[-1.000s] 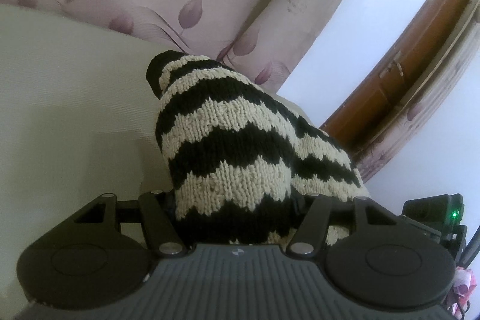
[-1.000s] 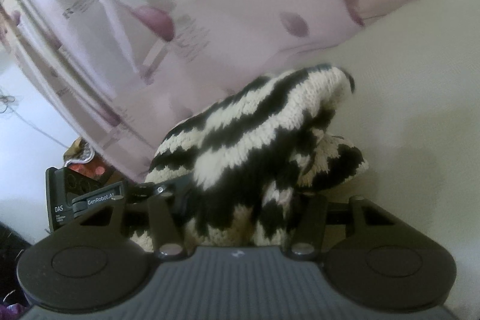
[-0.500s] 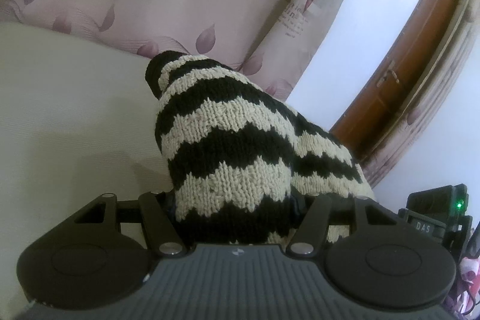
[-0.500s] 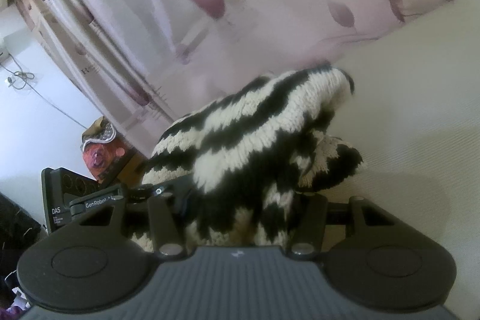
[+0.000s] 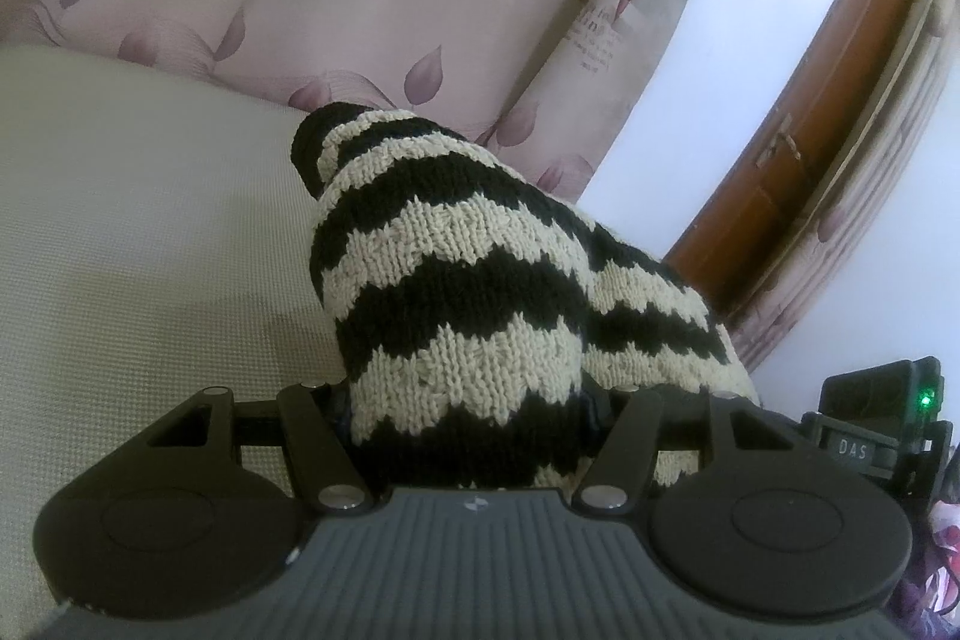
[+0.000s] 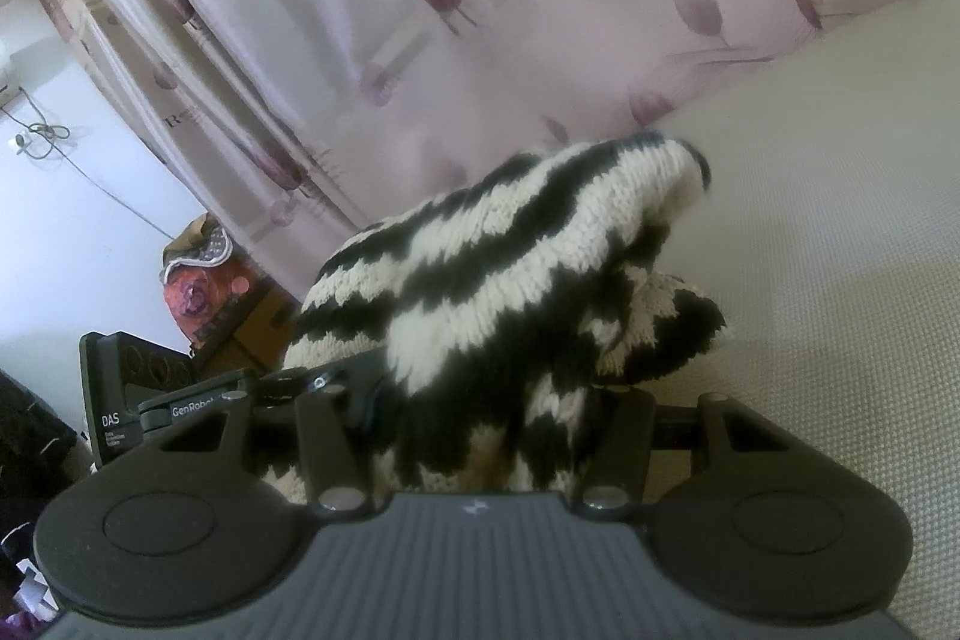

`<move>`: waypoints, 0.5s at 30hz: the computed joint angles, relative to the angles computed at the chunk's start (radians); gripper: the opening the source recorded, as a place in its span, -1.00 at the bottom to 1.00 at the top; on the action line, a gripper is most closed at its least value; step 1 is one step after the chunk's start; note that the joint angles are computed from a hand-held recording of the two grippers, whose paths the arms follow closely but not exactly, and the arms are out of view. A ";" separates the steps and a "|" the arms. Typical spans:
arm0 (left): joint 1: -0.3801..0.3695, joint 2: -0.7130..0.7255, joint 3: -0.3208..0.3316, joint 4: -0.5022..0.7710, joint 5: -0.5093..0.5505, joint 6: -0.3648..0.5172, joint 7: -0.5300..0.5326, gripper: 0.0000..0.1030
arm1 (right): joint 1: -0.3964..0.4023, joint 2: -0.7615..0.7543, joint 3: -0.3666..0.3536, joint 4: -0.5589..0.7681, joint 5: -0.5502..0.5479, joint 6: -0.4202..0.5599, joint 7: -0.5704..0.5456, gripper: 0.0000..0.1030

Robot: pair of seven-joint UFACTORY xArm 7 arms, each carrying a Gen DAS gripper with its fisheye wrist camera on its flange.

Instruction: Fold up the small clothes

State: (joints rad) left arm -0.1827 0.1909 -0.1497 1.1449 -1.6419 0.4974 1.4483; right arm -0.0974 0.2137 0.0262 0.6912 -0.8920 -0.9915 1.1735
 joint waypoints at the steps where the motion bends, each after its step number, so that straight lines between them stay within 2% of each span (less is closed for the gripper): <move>1: -0.002 0.007 0.000 0.007 0.006 -0.003 -0.003 0.19 | 0.000 0.004 0.000 0.002 0.000 -0.001 -0.001 0.05; 15: -0.032 0.082 -0.038 0.082 0.023 -0.084 0.010 0.20 | -0.032 0.056 -0.006 0.021 0.015 -0.007 -0.016 0.05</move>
State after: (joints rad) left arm -0.2146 0.2729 -0.1874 1.2274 -1.6191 0.4131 1.4581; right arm -0.1296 0.2701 0.0202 0.7126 -0.8769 -0.9983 1.1572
